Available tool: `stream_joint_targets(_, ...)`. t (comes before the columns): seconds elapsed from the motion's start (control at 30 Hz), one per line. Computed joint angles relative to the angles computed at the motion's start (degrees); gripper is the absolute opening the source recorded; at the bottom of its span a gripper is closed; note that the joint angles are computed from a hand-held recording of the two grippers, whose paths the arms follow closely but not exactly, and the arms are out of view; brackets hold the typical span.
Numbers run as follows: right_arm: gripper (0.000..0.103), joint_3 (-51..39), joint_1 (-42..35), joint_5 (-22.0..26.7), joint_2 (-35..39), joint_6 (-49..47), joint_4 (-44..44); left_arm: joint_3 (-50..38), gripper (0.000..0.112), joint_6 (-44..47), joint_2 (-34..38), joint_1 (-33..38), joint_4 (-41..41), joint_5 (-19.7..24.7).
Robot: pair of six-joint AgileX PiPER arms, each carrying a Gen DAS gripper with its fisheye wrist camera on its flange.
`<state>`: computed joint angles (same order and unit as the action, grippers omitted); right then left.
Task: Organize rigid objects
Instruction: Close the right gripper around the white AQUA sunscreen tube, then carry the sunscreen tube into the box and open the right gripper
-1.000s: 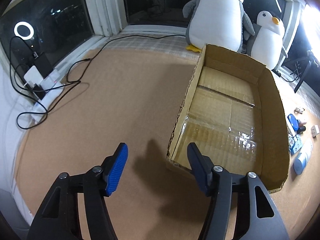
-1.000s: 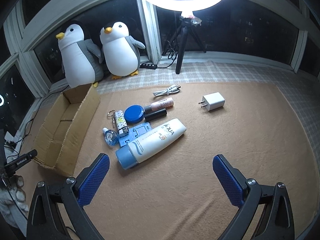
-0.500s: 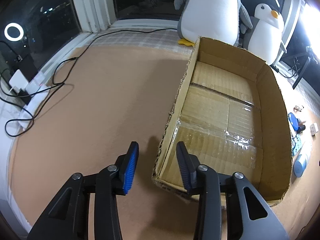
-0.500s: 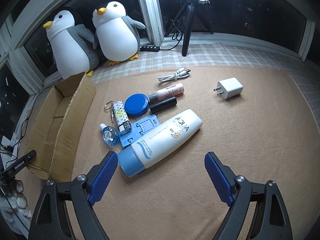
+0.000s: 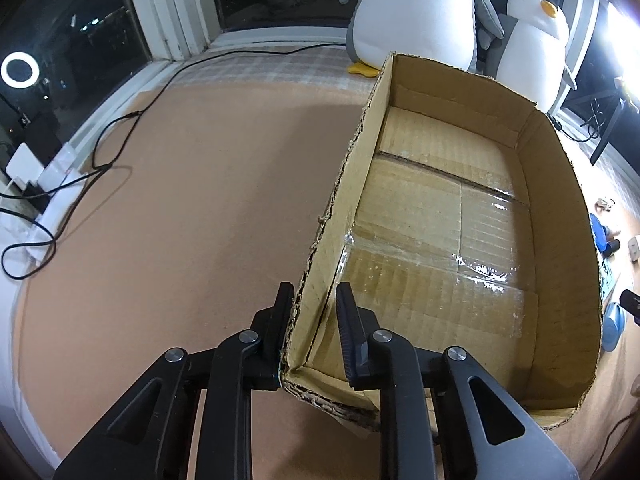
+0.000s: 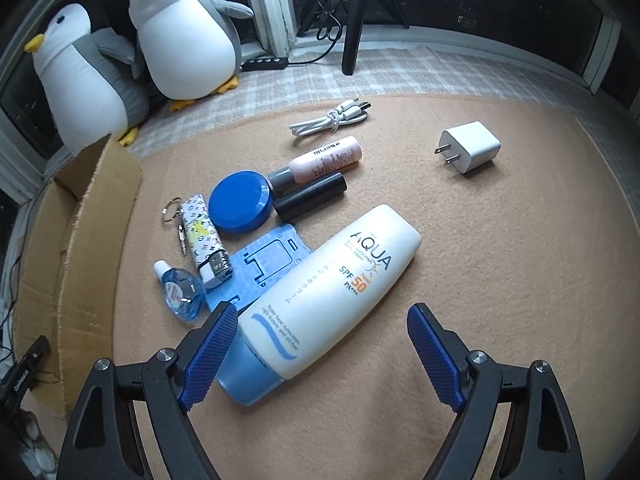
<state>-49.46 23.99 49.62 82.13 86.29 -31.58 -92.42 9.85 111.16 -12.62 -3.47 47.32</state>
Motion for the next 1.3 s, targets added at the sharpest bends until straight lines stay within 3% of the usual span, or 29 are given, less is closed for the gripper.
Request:
stream_joint_targets(0.27,0.084,-2.4,-0.9,0.5,4.0,-3.6,0.6,0.2,0.02,-0.1,0.1,0.0,-0.1,-0.5)
stream_joint_targets(0.67,0.045,4.1,-3.0,-2.6,-0.9,-12.2,2.9,0.0,0.02,0.1,0.3,0.3,-0.2,-0.6)
stream_joint_targets(1.0,0.044,8.7,-3.7,-5.6,-4.8,-17.5,1.1,0.1,0.02,-0.2,0.3,0.1,0.1,-0.3)
stream_joint_targets(1.3,0.043,11.9,1.1,-4.6,-8.4,-8.3,-2.7,-0.1,0.02,-0.7,0.4,0.0,0.6,-0.3)
